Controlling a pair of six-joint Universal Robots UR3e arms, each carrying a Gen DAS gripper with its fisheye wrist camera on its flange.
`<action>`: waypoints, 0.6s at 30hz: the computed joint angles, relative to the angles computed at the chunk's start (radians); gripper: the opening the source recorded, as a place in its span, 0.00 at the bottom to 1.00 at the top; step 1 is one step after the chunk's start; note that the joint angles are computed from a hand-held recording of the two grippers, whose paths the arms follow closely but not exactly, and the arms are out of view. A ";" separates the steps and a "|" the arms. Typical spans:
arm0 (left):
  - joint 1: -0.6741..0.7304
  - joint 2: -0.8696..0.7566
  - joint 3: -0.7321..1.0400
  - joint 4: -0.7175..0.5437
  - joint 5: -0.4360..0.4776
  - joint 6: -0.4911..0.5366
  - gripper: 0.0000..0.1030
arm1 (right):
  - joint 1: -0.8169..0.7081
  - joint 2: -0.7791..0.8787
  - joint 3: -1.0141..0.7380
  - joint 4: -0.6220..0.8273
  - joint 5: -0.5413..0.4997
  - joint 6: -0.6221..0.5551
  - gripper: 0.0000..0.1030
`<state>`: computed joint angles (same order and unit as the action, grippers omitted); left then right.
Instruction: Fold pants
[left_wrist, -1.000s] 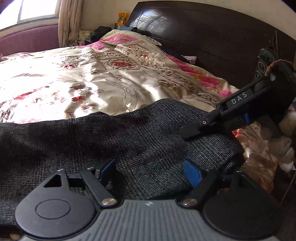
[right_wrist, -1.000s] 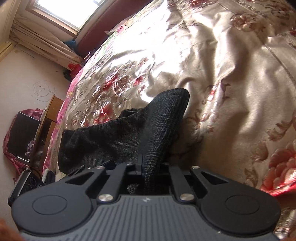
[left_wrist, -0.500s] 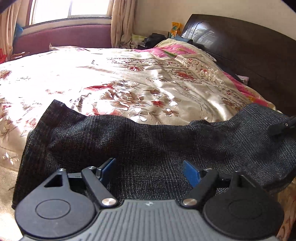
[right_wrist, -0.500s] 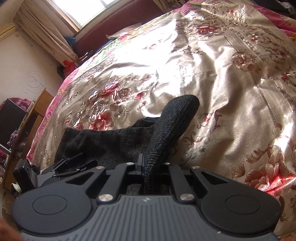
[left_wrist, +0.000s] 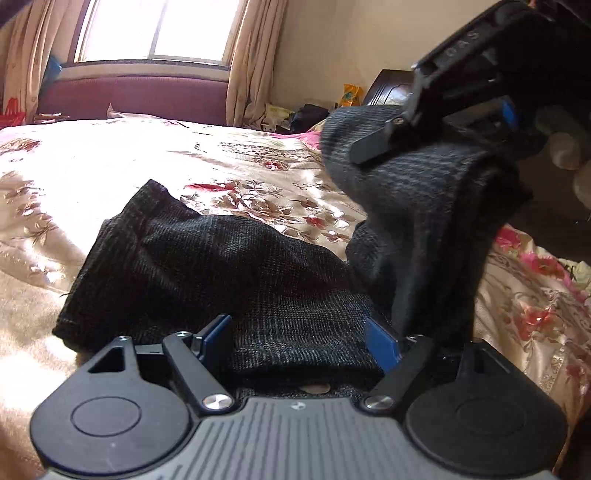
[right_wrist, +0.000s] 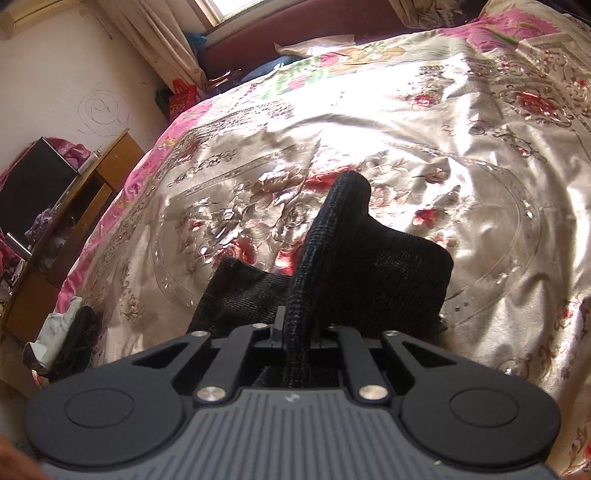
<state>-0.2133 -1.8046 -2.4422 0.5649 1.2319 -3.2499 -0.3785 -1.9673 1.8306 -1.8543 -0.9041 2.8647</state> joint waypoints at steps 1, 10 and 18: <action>0.025 0.022 -0.023 -0.001 -0.023 0.012 0.89 | 0.083 0.058 0.003 -0.093 -0.034 0.067 0.09; 0.115 0.167 -0.113 -0.107 -0.070 0.161 0.88 | 0.397 0.312 -0.031 -0.390 -0.264 0.320 0.10; 0.126 0.190 -0.145 -0.113 -0.093 0.185 0.88 | 0.482 0.384 -0.074 -0.454 -0.293 0.420 0.34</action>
<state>-0.0871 -1.6143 -2.5872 0.4518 1.1385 -3.0652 0.1032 -1.5835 1.7567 -2.3081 -1.1968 3.2850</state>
